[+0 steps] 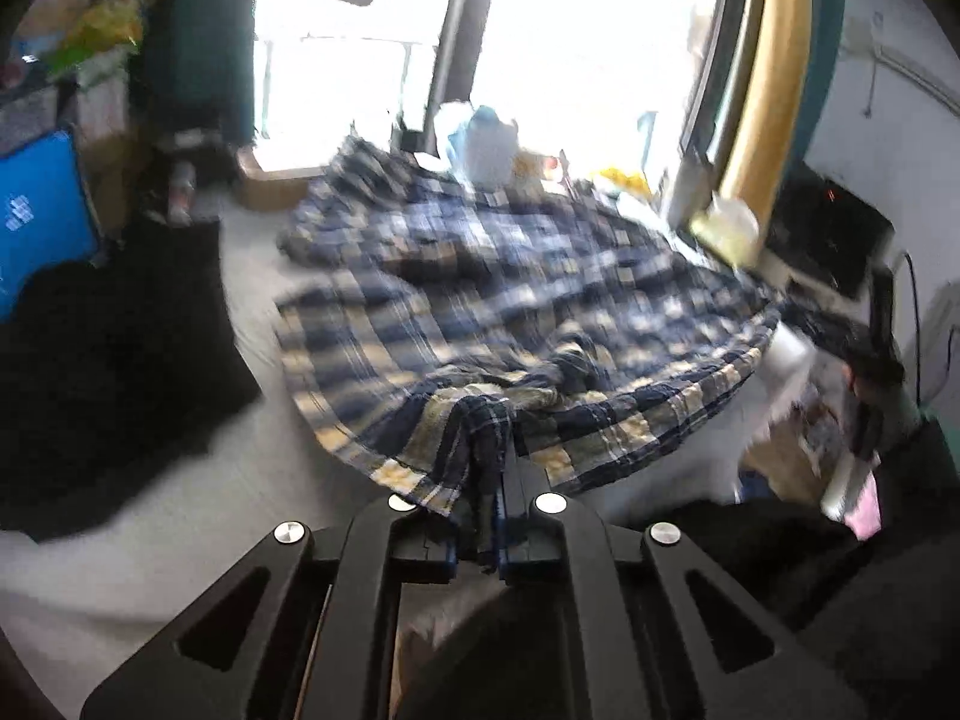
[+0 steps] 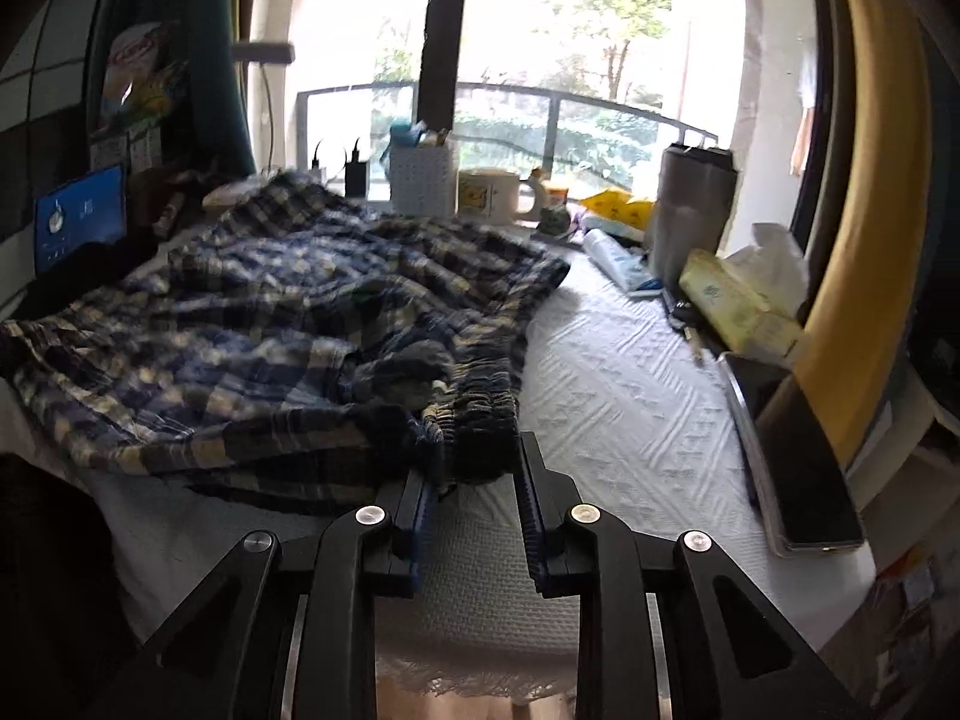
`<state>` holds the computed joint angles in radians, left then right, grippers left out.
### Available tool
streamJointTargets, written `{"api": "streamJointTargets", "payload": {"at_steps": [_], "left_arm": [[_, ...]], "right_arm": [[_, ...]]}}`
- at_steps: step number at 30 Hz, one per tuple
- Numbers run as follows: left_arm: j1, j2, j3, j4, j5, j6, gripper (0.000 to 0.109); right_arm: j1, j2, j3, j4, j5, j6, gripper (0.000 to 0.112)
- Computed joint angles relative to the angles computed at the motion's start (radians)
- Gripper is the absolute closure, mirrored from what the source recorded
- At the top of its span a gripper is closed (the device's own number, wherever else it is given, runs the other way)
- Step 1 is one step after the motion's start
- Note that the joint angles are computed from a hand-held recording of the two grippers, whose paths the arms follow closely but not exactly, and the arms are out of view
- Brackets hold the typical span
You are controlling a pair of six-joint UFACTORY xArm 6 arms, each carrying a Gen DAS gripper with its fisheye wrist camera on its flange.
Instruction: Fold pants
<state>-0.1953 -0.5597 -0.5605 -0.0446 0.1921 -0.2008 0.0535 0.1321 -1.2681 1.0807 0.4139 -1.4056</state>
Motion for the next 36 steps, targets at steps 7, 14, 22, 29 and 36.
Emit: {"api": "streamJointTargets", "payload": {"at_steps": [7,14,22,29,36], "left_arm": [[0.029,-0.003,-0.083,0.154,-0.049,-0.073,0.102],[0.099,0.160,-0.254,0.249,-0.130,-0.070,0.102],[0.166,0.421,-0.519,0.309,-0.148,-0.097,0.102],[0.173,0.663,-0.807,0.141,-0.093,0.110,0.102],[0.176,0.899,-1.118,-0.012,0.019,0.283,0.102]], "right_arm": [[-0.018,-0.027,-0.043,0.083,0.077,-0.006,0.087],[-0.016,0.033,-0.165,0.073,0.070,0.065,0.087],[0.033,0.171,-0.352,-0.012,-0.029,0.155,0.087],[0.042,0.372,-0.611,-0.208,-0.017,0.434,0.087],[0.029,0.650,-1.029,-0.476,0.107,0.743,0.087]]}}
